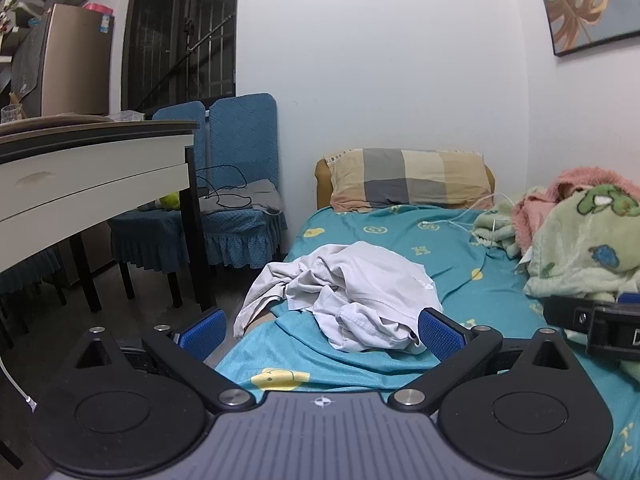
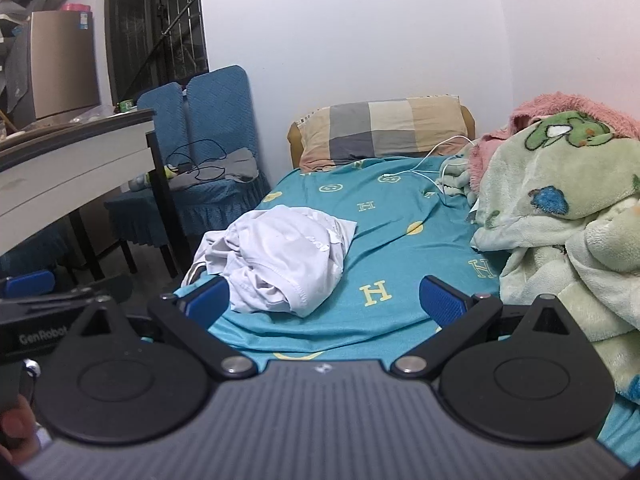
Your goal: Fold clothes
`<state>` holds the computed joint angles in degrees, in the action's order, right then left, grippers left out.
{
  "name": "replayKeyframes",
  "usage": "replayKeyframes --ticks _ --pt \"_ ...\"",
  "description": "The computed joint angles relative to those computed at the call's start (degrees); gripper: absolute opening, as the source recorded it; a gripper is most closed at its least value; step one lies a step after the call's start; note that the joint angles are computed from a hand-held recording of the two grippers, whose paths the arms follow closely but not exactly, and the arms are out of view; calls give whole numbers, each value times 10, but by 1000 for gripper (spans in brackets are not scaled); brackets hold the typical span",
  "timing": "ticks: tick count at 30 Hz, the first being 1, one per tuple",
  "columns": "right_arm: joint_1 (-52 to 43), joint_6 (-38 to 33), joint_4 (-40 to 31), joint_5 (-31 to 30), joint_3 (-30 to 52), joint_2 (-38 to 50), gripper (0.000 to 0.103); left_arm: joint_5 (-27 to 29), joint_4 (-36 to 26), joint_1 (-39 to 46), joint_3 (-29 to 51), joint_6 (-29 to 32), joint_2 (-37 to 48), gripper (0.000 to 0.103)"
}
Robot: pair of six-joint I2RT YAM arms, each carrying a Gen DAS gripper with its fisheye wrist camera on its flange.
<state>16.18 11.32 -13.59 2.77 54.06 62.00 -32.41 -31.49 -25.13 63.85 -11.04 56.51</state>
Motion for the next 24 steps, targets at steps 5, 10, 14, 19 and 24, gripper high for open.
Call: replayKeyframes --ticks 5,10,14,19,24 --pt "-20 -7 16 -25 -9 -1 103 37 -1 30 -6 13 -16 103" --pt "6 -16 8 15 -1 2 103 13 -1 2 -6 21 -17 103" --pt "-2 -18 12 7 0 8 103 3 5 -10 -5 24 -10 103" --pt "8 -18 8 17 -1 2 103 -15 -3 -18 2 32 5 103" --pt "7 -21 9 18 -1 2 103 -7 -1 -12 -2 34 0 103"
